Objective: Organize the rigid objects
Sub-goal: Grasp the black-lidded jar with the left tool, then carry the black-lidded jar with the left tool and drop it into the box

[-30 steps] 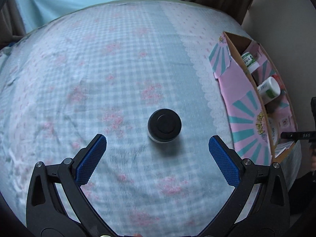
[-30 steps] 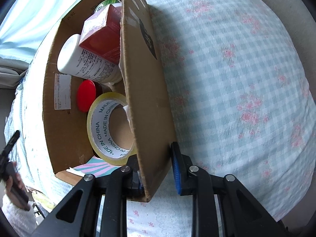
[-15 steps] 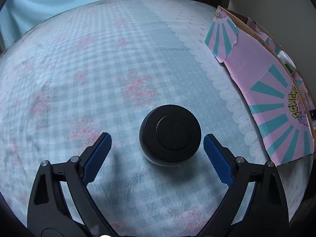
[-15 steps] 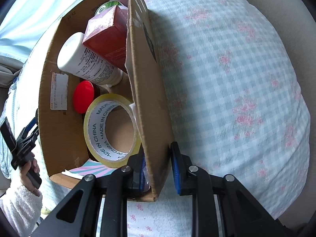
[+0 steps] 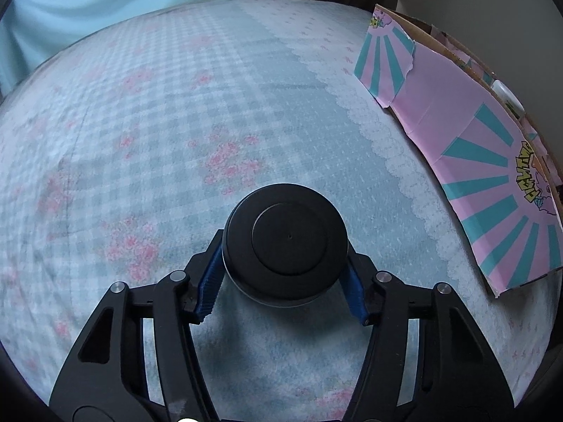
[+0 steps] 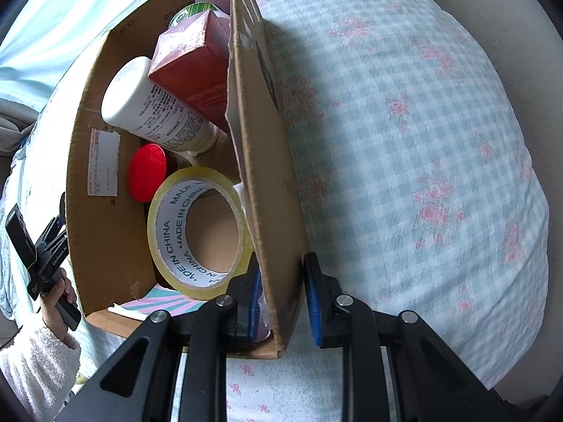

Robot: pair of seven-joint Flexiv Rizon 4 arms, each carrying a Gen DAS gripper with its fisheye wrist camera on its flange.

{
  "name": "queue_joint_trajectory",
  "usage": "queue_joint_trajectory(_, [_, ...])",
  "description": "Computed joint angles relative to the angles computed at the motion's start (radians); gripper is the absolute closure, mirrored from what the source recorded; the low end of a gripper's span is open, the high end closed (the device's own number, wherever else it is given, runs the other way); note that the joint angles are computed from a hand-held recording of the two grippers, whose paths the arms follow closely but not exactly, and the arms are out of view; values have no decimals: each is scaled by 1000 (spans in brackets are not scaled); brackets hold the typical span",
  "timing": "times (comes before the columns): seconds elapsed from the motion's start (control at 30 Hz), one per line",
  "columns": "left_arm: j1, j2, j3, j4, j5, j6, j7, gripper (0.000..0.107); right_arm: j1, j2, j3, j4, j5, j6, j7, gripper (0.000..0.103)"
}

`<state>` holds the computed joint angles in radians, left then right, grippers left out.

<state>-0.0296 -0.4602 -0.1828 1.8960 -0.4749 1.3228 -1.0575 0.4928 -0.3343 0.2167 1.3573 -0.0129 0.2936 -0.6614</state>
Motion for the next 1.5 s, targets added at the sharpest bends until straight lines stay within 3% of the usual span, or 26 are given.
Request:
queue_joint_trajectory(0.23, [-8,31,10,3,-6,-25,-25,52,-9,7,0,13,5,7,-15,82])
queue_joint_trajectory(0.37, [-37,74,54,-10,22,-68,-89,52,-7,4,0,7,5,2,-17,82])
queue_joint_trajectory(0.6, [-85,168,133,-107,137,-244,-267,52,-10,14,-1,22,7,19,-4,82])
queue_joint_trajectory(0.8, [-122,177,148,-297,253,-403,-432,52,-58,57,4,85,99,109,25,83])
queue_joint_trajectory(1.13, [-206,-29,127,-750,356,-612,-626,52,-77,23,7,19,137,45,-62,83])
queue_joint_trajectory(1.5, [-302,-425,127,-1365,357,-898,-677,52,-115,13,3,-13,202,20,-135,81])
